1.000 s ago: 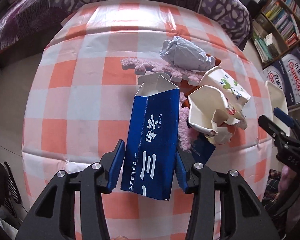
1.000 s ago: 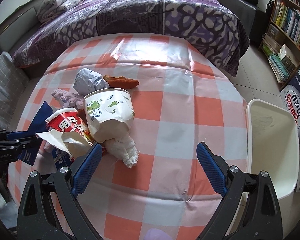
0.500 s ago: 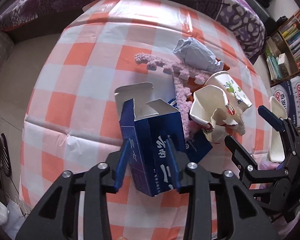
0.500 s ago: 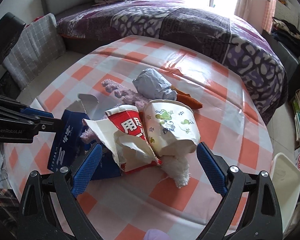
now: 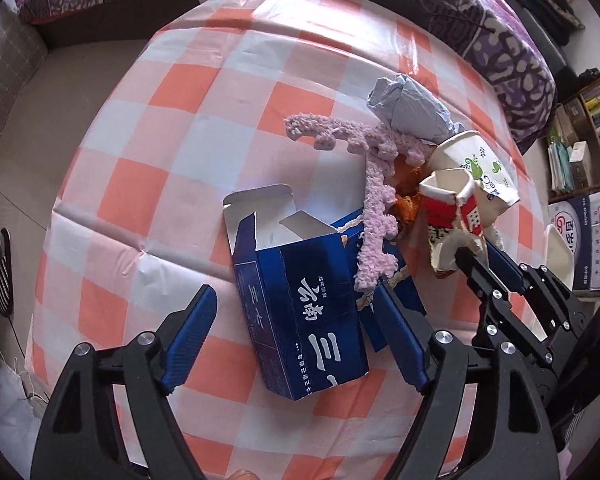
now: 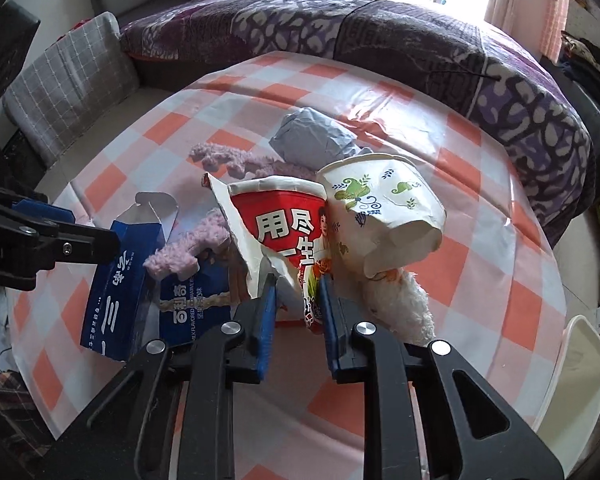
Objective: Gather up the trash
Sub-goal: 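Grasp the red-and-white paper wrapper with the right tool while the left holds the carton, then drop the wrapper into the bin with the right tool while the left carries the carton over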
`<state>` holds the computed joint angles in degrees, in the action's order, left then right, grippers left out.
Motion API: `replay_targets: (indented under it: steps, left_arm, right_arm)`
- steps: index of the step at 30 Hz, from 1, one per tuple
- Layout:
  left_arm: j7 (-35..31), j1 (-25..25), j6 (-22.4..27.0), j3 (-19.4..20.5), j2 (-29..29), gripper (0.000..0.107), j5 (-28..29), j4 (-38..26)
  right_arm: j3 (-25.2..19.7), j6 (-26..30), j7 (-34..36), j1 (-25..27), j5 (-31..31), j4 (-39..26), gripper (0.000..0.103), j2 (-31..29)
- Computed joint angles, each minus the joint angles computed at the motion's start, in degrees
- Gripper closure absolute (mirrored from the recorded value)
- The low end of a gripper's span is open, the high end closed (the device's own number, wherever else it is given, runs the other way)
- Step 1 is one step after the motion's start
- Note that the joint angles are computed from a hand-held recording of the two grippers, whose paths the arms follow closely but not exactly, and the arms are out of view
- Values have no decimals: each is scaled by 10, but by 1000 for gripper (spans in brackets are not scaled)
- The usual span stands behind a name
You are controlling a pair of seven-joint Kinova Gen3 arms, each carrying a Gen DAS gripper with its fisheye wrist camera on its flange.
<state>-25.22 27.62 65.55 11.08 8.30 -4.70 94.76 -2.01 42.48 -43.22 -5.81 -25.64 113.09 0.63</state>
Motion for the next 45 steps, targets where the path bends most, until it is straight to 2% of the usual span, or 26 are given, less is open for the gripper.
replay_targets:
  steps: [8, 12, 13, 14, 17, 22, 28, 39, 45]
  left_arm:
    - [3, -2, 8, -1, 47, 26, 45, -10]
    - [2, 5, 13, -6, 72, 26, 57, -13]
    - [-1, 4, 6, -7, 69, 27, 63, -8]
    - [-4, 4, -1, -8, 65, 35, 66, -3]
    - [8, 16, -7, -9, 45, 46, 47, 1]
    - [51, 41, 5, -2, 24, 50, -4, -25]
    - [104, 83, 38, 10, 25, 52, -82, -81]
    - [116, 142, 51, 4, 80, 55, -136, -187]
    - [104, 174, 55, -9, 120, 56, -143, -248]
  right_arm:
    - [41, 65, 45, 44, -67, -18, 83, -28]
    - [69, 119, 69, 72, -106, -39, 83, -30]
    - [75, 133, 74, 80, -115, -44, 83, -29]
    - [80, 147, 77, 88, -123, -50, 83, -27]
    - [92, 177, 86, 112, -145, -64, 83, -25]
    - [104, 199, 94, 142, -168, -73, 83, -28]
    - [112, 190, 91, 164, -171, -74, 83, -34]
    - [128, 144, 49, 191, -140, -78, 83, -38]
    - [136, 112, 23, 206, -114, -83, 83, -36]
